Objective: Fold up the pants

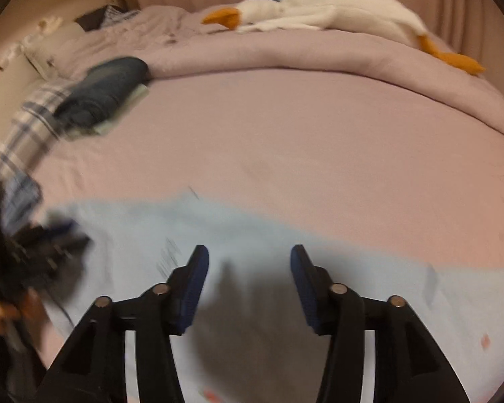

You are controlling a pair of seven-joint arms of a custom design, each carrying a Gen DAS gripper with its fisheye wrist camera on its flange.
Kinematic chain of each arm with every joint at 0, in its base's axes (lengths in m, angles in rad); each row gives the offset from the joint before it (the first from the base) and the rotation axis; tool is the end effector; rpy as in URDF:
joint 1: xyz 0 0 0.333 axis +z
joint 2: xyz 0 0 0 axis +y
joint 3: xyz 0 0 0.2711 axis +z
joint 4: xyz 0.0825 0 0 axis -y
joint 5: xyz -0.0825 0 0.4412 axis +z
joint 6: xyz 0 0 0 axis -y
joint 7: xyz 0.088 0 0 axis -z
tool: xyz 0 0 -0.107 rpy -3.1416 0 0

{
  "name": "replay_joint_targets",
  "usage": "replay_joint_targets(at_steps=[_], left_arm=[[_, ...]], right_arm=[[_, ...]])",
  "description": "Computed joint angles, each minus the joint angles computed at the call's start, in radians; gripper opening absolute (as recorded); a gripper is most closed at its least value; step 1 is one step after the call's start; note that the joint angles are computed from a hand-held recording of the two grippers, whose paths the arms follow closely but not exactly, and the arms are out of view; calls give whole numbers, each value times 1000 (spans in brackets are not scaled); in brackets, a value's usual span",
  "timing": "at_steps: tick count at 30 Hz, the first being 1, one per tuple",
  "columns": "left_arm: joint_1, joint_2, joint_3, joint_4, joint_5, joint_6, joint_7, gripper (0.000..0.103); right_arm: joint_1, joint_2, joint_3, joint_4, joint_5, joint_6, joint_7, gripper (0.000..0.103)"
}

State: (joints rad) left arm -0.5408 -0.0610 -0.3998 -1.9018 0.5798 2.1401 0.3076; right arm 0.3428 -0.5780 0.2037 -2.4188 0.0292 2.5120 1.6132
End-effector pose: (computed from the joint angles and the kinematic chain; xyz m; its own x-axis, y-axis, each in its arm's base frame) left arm 0.3881 -0.4983 0.4984 0.0656 -0.9976 0.0235 -0.8109 -0.0670 -0.5814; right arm 0.4295 0.2677 0.5319 0.4544 -0.8890 0.0565 -0.6849 -0.3893 -0.6159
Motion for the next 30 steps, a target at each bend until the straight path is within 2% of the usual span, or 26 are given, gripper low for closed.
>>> replay_joint_targets(at_steps=[4, 6, 9, 10, 12, 15, 17, 22, 28, 30], left_arm=[[-19, 2, -16, 10, -2, -65, 9, 57], [-29, 7, -22, 21, -5, -100, 7, 57], [-43, 19, -28, 47, -1, -142, -4, 58], [-47, 22, -28, 54, -1, -147, -15, 58], [-52, 18, -27, 58, -5, -126, -40, 59], [-65, 55, -33, 108, 24, -139, -56, 62], [-76, 83, -31, 146, 39, -135, -49, 62], [-118, 180, -18, 264, 81, -145, -21, 63], [-170, 288, 15, 393, 93, -128, 14, 63], [-184, 318, 26, 426, 85, -94, 15, 63]], right_arm=[[-45, -131, 4, -127, -51, -115, 37, 51], [-19, -233, -53, -218, -4, -93, 5, 52], [-29, -327, -101, -271, 57, -127, -16, 53], [-51, -362, -105, -290, 67, -130, -5, 53], [-113, -428, -101, -324, 74, -114, 46, 61], [-160, -494, -167, -372, 147, -70, 90, 71], [-207, -511, -211, -391, 206, -45, 133, 74], [-308, -520, -234, -424, 264, -14, 214, 74], [-325, -507, -273, -437, 322, 35, 208, 74], [-327, -490, -266, -426, 322, 47, 195, 74]])
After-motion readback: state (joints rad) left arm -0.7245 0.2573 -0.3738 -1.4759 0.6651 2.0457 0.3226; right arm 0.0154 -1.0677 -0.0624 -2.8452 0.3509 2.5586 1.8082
